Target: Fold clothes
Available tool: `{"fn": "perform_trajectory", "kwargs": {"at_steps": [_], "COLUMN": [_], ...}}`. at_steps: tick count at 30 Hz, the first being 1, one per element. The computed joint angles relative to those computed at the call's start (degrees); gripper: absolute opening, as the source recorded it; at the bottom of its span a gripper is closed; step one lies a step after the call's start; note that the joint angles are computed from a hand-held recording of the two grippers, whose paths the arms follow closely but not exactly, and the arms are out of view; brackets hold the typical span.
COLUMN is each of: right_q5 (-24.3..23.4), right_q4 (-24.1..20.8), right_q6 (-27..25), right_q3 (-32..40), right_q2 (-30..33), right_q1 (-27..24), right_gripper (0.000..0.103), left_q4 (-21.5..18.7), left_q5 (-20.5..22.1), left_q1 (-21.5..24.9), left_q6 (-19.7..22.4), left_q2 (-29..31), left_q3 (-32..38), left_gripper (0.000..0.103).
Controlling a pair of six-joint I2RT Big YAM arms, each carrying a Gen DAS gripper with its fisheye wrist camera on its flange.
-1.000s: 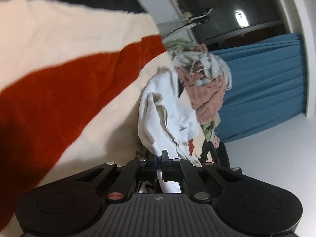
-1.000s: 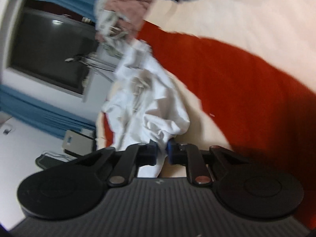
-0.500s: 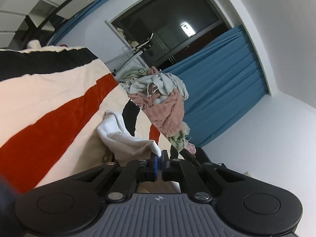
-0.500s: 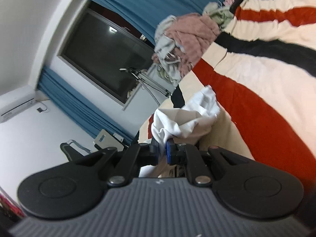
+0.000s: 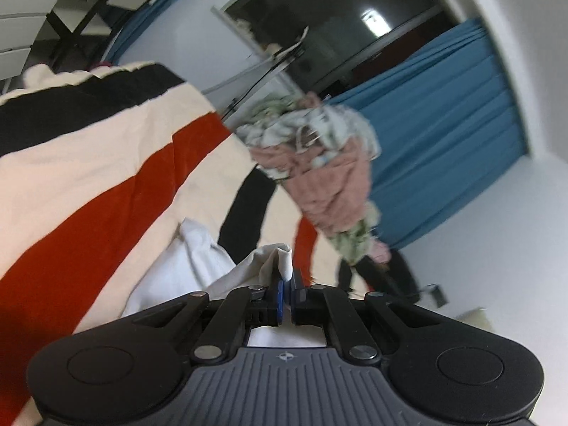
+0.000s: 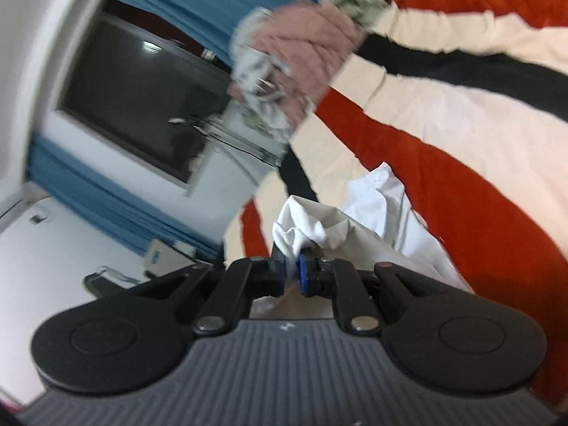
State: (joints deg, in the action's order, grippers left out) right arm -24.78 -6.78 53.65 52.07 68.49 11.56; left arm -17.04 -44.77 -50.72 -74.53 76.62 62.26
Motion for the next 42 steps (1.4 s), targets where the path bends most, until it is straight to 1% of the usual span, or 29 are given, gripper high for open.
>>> {"fn": "perform_trajectory", "kwargs": {"at_steps": [3,4,5,6,8,9,11,13,14,16,17,18,19,20,21,22,23,25,26,28,29,30,31,32,33,35,38,40,42], "right_q5": [1.16,-0.01,-1.46,-2.71,-3.69,-3.69,-3.52,-3.28,-3.23,-4.21,-4.76,-4.89,-5.09,-5.34,-4.62,-3.96,-3.36,-3.26,-2.01,0.4,1.64,2.9,4.24,5.12,5.79,6.69,8.12,8.54,8.33], "right_q4": [-1.85,-1.52,-1.09,-0.15,4.17,4.77,5.14,5.63,5.97,4.92,4.28,3.04,2.41,1.95,2.71,3.18,3.52,2.53,3.25,3.77,2.88,0.96,-1.08,-2.73,-4.19,-5.52,-5.66,-6.32,-5.84], "right_q6": [-3.18,-2.83,-2.09,-0.75,1.33,0.97,-0.15,-2.37,-3.46,-5.15,-5.98,-7.48,-8.62,-9.64,-9.56,-10.25,-11.16,-15.92,-19.05,-26.84,-30.69,-33.36,-35.69,-37.03,-38.03,-39.96,-41.61,-42.1,-42.81], "right_q3": [7.52,8.54,9.36,9.39,7.71,7.63,8.1,9.35,10.01,12.46,13.76,15.2,15.81,16.24,15.51,14.8,14.16,14.22,13.82,13.58,13.91,14.6,15.38,15.95,16.44,16.95,16.58,15.96,14.14], "right_q2": [9.63,11.95,14.11,15.69,17.35,17.73,18.32,18.93,19.28,20.66,21.4,22.19,22.55,22.81,22.33,21.71,21.1,20.46,20.0,19.84,20.2,20.93,21.76,22.67,23.75,24.9,24.69,22.98,20.27], "right_q1": [0.62,0.35,0.03,-0.38,-0.68,-0.53,-0.17,0.1,0.15,0.02,-0.06,-0.01,0.01,0.03,0.17,0.41,0.67,1.31,1.88,3.11,3.74,4.27,4.78,5.07,5.26,5.64,6.09,6.25,6.35], "right_gripper": [0.011,0.011,0.011,0.011,0.011,0.011,0.012,0.012,0.013,0.015,0.019,0.028,0.037,0.064,0.091,0.095,0.096,0.094,0.094,0.093,0.08,0.062,0.06,0.054,0.051,0.051,0.051,0.051,0.052], "left_q4": [0.72,0.95,2.64,5.48,10.2,11.06,12.09,13.78,14.04,14.06,14.16,13.85,13.24,12.72,13.33,15.22,16.63,17.63,16.66,12.28,9.82,7.71,5.54,3.15,0.89,-2.14,-2.09,-2.08,-1.55], "left_q5": [5.14,6.39,7.6,8.58,9.65,10.04,10.84,11.57,11.82,12.26,12.71,13.4,13.92,14.31,14.62,14.88,15.25,16.03,15.99,15.26,14.74,14.36,13.91,13.45,13.33,13.74,13.31,12.81,12.08], "left_q1": [6.41,7.65,8.65,9.39,10.35,10.83,11.87,12.97,13.5,14.52,14.92,15.38,15.63,15.77,15.74,15.53,15.32,14.84,14.58,14.2,14.09,14.07,14.01,13.96,14.01,14.27,14.11,13.51,12.41], "left_q6": [3.38,3.93,4.61,5.27,5.98,5.89,6.53,8.91,9.61,11.05,12.6,14.34,15.41,16.01,16.73,17.56,18.81,22.06,23.39,25.81,26.49,27.18,27.71,27.97,28.2,28.82,29.5,29.04,28.74], "left_q2": [4.46,5.55,6.32,6.8,7.46,7.88,8.69,9.24,9.63,10.49,10.92,11.33,11.6,11.8,11.79,11.56,11.44,11.55,11.96,13.62,14.62,15.6,16.56,17.51,18.46,20.04,20.0,18.9,17.0], "left_q3": [2.56,2.67,1.92,0.55,-1.82,-2.24,-2.1,-1.62,-1.04,0.26,0.82,1.39,1.86,2.22,2.03,1.23,0.66,0.38,0.91,3.07,4.18,5.11,5.99,6.9,7.81,9.07,8.46,7.6,6.1], "left_gripper": [0.004,0.004,0.004,0.004,0.004,0.004,0.004,0.004,0.004,0.004,0.005,0.01,0.029,0.044,0.066,0.072,0.074,0.082,0.082,0.082,0.082,0.082,0.081,0.081,0.081,0.081,0.081,0.081,0.081]}}
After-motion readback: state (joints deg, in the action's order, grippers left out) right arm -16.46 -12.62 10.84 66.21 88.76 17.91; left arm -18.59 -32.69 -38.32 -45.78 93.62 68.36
